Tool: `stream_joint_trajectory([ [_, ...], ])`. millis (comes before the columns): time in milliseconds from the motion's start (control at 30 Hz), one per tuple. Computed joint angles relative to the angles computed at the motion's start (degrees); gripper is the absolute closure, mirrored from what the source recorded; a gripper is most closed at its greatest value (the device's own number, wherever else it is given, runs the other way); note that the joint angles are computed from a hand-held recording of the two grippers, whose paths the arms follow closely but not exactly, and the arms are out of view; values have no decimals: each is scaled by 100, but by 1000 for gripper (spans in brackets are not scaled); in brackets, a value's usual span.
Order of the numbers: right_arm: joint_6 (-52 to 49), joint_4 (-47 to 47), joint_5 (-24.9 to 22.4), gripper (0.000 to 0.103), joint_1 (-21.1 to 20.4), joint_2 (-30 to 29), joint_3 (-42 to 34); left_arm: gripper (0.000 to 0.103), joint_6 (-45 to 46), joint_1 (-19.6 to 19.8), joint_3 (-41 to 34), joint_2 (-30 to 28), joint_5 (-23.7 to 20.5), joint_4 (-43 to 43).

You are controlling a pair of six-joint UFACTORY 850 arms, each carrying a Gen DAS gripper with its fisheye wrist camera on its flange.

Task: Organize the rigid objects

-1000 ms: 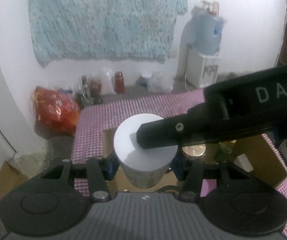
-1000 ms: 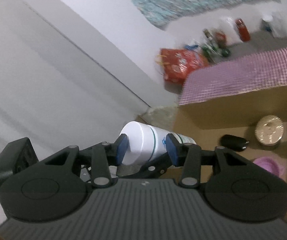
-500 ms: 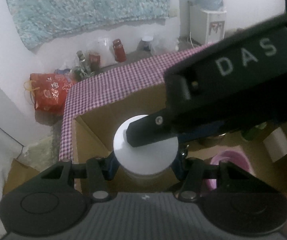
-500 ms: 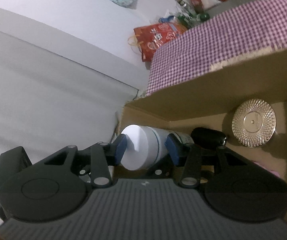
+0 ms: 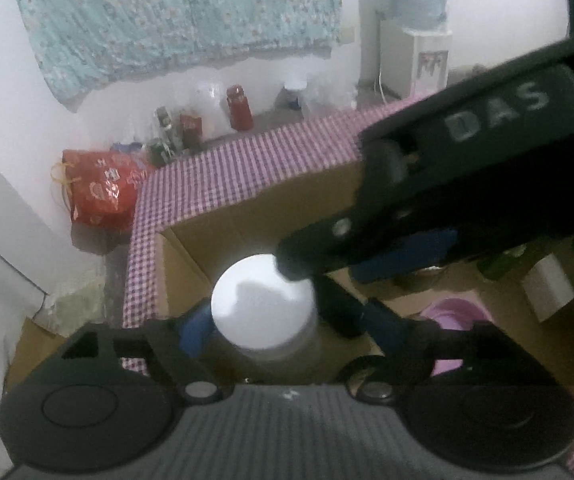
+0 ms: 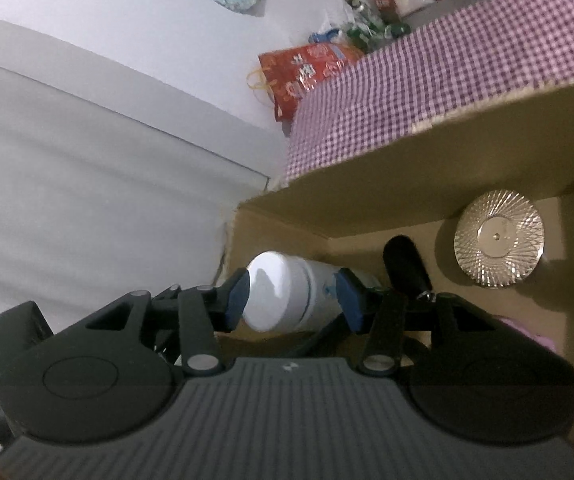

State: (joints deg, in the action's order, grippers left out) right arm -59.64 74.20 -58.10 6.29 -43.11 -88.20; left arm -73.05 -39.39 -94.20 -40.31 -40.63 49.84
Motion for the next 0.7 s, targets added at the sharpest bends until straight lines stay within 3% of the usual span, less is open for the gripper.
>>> stream_joint_trajectory([
  [233, -1305, 820, -2, 43, -449, 1132, 1333, 9, -1608, -305, 903, 798, 350, 1293],
  [367, -2454, 1429, 60, 28, -777, 2019, 2400, 1, -2741, -534, 1514, 1294, 532, 2161],
  [600, -4724, 2820, 579, 7, -1198, 3535, 4258, 0, -4306, -1133, 2243, 1804, 38, 3080],
  [700, -5831, 3623, 838, 1, -1322, 4035, 4994, 0, -4575, -1399, 2336, 1829, -525, 3089],
])
